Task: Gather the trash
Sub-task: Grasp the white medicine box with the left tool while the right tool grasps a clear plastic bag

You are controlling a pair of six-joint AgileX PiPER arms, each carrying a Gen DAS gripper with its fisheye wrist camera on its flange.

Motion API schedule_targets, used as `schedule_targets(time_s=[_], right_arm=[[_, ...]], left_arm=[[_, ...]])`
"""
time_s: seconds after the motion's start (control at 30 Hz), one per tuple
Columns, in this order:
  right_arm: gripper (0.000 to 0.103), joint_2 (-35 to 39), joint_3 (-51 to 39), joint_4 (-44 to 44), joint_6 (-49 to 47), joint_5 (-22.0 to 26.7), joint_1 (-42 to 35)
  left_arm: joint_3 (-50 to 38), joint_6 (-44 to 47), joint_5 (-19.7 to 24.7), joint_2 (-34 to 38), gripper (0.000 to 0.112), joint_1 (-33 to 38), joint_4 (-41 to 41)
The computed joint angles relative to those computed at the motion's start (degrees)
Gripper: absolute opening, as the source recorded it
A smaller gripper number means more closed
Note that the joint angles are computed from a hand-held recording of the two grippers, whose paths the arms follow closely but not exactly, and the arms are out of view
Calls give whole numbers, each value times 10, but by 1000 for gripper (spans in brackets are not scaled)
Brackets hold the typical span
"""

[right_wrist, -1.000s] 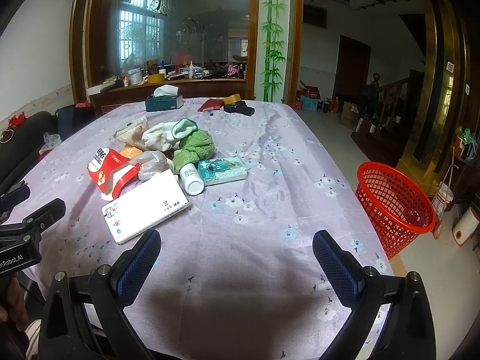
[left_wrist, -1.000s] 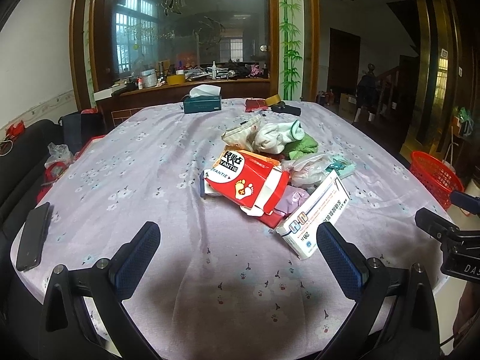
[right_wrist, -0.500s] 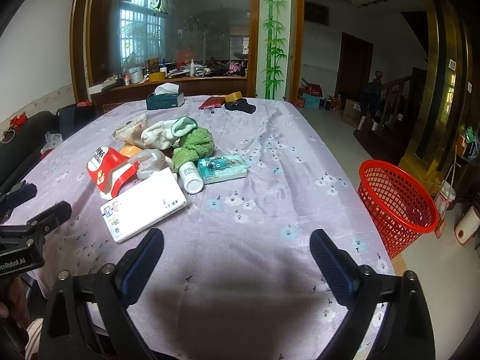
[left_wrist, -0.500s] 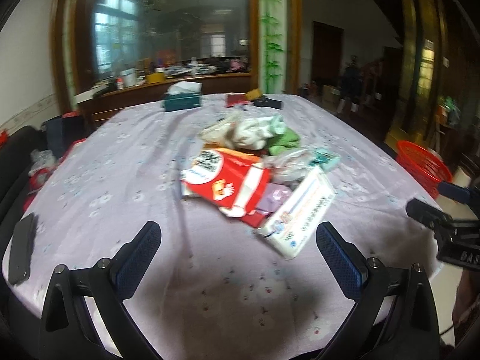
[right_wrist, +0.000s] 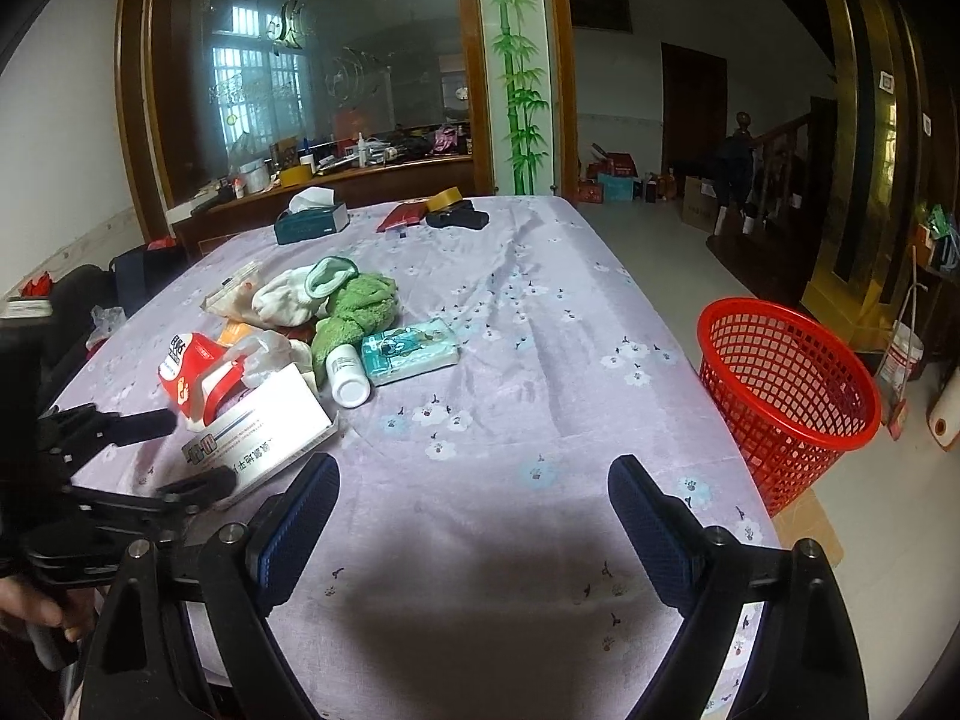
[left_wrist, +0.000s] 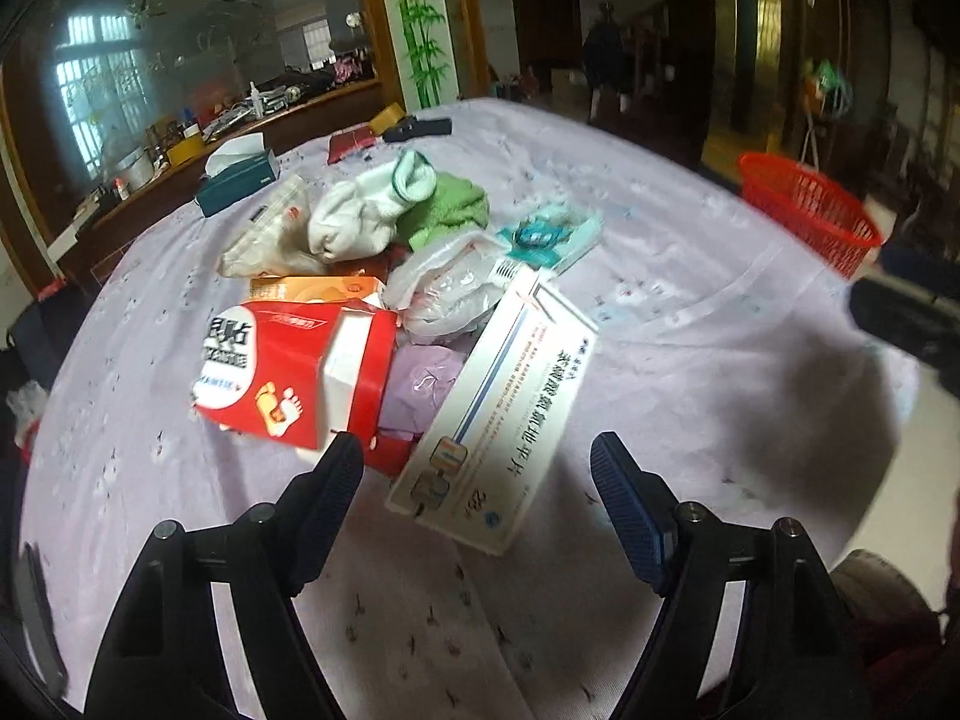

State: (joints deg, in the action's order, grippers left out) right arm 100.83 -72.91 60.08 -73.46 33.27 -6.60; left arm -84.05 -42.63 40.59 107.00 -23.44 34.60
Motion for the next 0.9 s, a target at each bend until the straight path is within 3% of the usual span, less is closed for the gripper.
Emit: schedule_targets(time_s=[0.2, 0.33, 0.4, 0.5, 0.67, 0.77, 0.87, 0.9], right_arm=[[94, 12, -13, 3, 0, 17, -7], [94, 23, -28, -7, 11, 34, -8], [94, 32, -44, -14, 22, 53, -9], [94, 46, -71, -29, 38, 79, -6], [92, 68, -117, -38, 43, 115, 12], [87, 92, -164, -56, 73, 152, 32], [86, 125, -221, -74, 120, 190, 52], [86, 127, -224, -76, 122, 190, 57]], left_arm=[[-76, 17, 57, 71, 77, -3, 12], [-88, -5, 56, 90, 63, 0, 36], [-75, -23, 39, 83, 60, 3, 42], [-1, -62, -32, 32, 47, 16, 36], [108, -119, -112, -54, 46, 23, 50], [167, -106, -172, -109, 46, 38, 24], [205, -96, -204, -157, 45, 54, 7], [213, -106, -204, -170, 37, 56, 18]])
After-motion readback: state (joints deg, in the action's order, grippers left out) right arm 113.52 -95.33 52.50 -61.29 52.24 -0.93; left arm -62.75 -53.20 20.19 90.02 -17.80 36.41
